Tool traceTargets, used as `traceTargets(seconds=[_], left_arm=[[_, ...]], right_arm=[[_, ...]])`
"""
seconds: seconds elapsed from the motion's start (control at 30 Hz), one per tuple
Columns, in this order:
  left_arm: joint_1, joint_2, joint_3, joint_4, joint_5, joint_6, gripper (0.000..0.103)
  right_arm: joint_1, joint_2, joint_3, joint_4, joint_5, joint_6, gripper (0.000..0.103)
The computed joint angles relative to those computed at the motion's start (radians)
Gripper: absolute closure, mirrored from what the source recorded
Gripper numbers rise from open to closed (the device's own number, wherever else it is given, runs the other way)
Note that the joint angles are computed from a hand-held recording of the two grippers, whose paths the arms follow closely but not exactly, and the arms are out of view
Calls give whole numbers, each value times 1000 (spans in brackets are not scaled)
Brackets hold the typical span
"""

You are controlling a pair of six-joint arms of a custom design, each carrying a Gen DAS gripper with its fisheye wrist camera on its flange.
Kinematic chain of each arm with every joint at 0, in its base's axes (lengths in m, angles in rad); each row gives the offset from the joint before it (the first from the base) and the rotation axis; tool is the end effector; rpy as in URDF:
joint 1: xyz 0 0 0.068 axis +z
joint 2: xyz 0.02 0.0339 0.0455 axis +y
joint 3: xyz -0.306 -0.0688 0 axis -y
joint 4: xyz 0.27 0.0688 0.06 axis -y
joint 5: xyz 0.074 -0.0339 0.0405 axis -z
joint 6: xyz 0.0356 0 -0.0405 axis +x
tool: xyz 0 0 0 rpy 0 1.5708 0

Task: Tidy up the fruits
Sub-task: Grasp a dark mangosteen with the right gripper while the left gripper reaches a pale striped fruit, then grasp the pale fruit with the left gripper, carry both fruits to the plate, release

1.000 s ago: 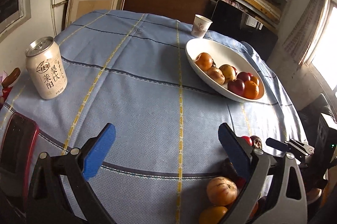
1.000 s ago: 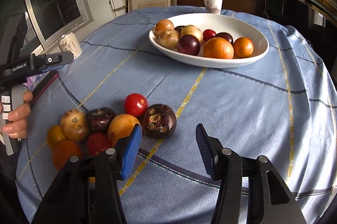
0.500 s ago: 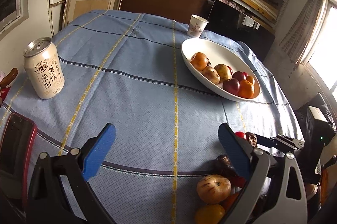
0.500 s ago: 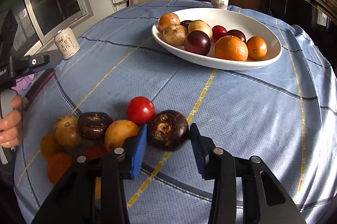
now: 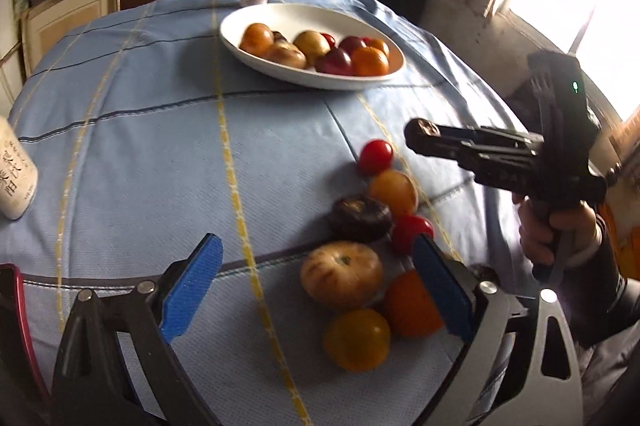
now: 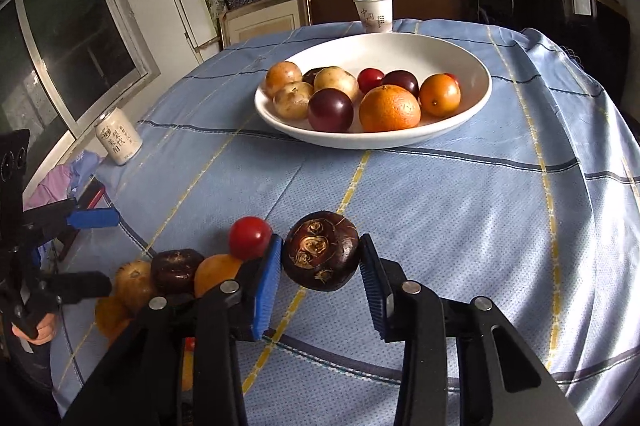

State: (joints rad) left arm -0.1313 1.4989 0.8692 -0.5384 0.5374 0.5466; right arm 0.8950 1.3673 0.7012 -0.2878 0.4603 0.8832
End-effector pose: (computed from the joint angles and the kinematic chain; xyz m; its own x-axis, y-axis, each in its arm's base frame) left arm 0.2876 -0.0564 0.2120 -0.6174 0.5319 -0.5796 0.7401 0.6425 -0.1986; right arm 0.1805 0.1998 0.2071 -0.7398 0.1841 -0.6472 0.0527 0.9747 0.2171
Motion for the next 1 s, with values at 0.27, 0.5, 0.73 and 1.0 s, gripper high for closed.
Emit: traceTargets(seconds=[0.27,0.5,0.73,1.0], left_arm=[[-18,19,-9,-23,-23,30,21],[-12,44,11,-53,2,37,40],[8,108,63,-125,42,33,48],[1,143,81,-133,53,-25,48]], right_arm=[[6,16,8,-4,-10,5,63],[2,15,3,-5,-13,14,63],[3,21,7,-8,-16,12,63],[5,34,14,-10,-24,12,63]])
